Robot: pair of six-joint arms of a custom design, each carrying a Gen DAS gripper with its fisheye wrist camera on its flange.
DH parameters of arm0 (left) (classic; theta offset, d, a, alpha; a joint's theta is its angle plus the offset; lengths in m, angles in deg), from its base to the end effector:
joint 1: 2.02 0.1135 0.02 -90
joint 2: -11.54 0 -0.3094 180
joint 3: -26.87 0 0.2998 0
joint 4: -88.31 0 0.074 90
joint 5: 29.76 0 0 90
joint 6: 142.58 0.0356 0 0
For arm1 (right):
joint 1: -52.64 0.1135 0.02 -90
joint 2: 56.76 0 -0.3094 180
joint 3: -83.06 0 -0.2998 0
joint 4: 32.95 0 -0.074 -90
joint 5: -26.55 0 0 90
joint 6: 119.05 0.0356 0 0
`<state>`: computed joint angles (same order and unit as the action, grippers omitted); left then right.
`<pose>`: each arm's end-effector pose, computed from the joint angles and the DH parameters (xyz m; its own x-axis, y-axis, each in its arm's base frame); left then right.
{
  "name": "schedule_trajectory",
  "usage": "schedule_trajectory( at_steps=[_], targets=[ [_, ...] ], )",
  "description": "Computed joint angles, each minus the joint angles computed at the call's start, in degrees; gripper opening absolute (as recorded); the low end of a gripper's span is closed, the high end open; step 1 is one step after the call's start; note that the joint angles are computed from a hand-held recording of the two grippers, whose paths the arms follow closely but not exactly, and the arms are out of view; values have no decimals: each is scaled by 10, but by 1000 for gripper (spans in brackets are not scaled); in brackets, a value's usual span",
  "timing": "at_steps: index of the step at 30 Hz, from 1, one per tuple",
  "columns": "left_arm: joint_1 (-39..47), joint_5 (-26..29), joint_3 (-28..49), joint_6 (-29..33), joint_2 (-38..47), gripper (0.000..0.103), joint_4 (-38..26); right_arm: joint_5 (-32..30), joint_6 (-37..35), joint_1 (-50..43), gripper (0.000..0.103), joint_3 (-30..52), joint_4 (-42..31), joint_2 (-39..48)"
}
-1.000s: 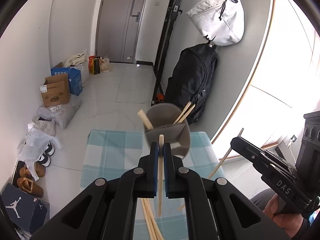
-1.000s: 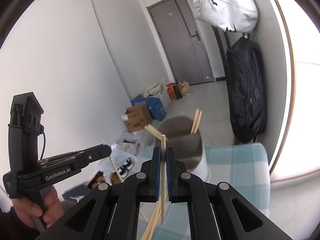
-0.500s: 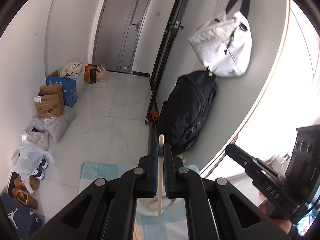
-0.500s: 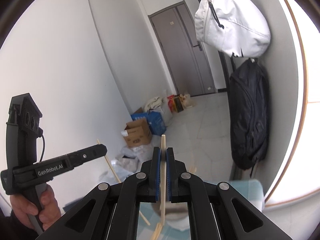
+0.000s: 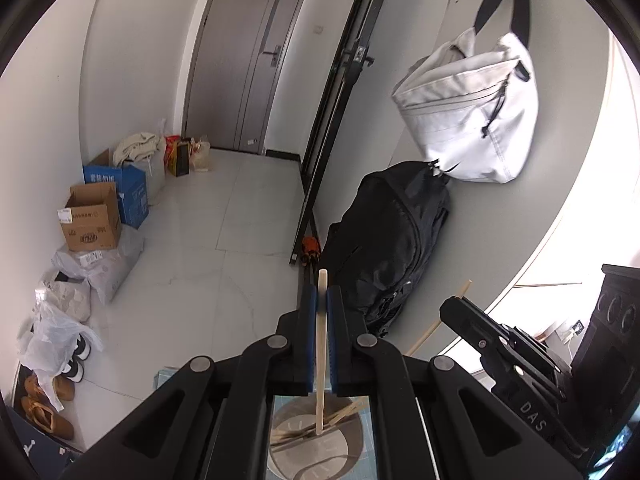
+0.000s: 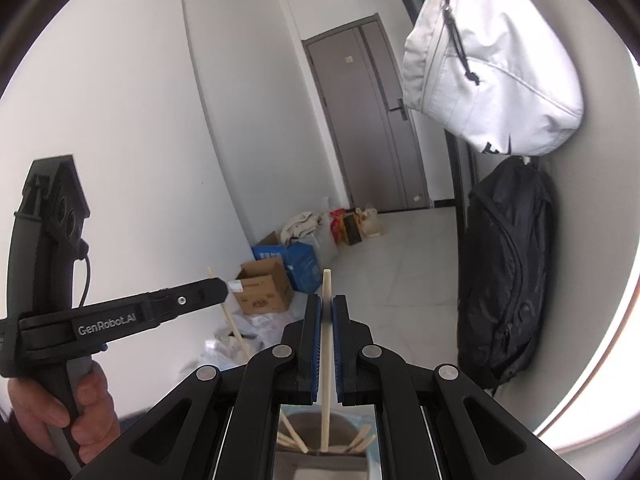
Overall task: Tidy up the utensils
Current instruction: 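Carry both held chopsticks up over the white holder, then open the right gripper, then the left, dropping chopsticks into the holder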
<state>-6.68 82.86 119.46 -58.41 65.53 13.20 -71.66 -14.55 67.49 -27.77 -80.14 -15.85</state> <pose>0.1567 -0.0265 0.4872 -0.6288 -0.0428 -0.7764 0.3209 0.8952 -0.3093 0.1471 0.0443 0.4226 -0.3998 0.1504 -0.9042 -0.2935 0.9135 0.2817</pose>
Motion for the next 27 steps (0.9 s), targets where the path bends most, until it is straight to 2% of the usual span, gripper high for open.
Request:
schedule_trajectory(
  at_steps=[8,16,21,25,26,27],
  targets=[
    [-8,-9,-42,-1,6,1,29,-18,-15,-13,5,-33,31,28],
    [-12,15,-65,17,1,1,35,-19,-27,-1,5,-56,40,37],
    [-1,61,-59,49,10,2,2,-30,-22,4,5,-76,35,43],
    [1,64,-53,66,14,2,-16,-45,-12,2,8,-91,22,36],
    [1,65,-50,69,17,3,-24,-55,-12,0,8,-94,17,33],
    [1,64,-44,72,24,9,-36,-56,-11,1,8,-96,13,29]
  ],
)
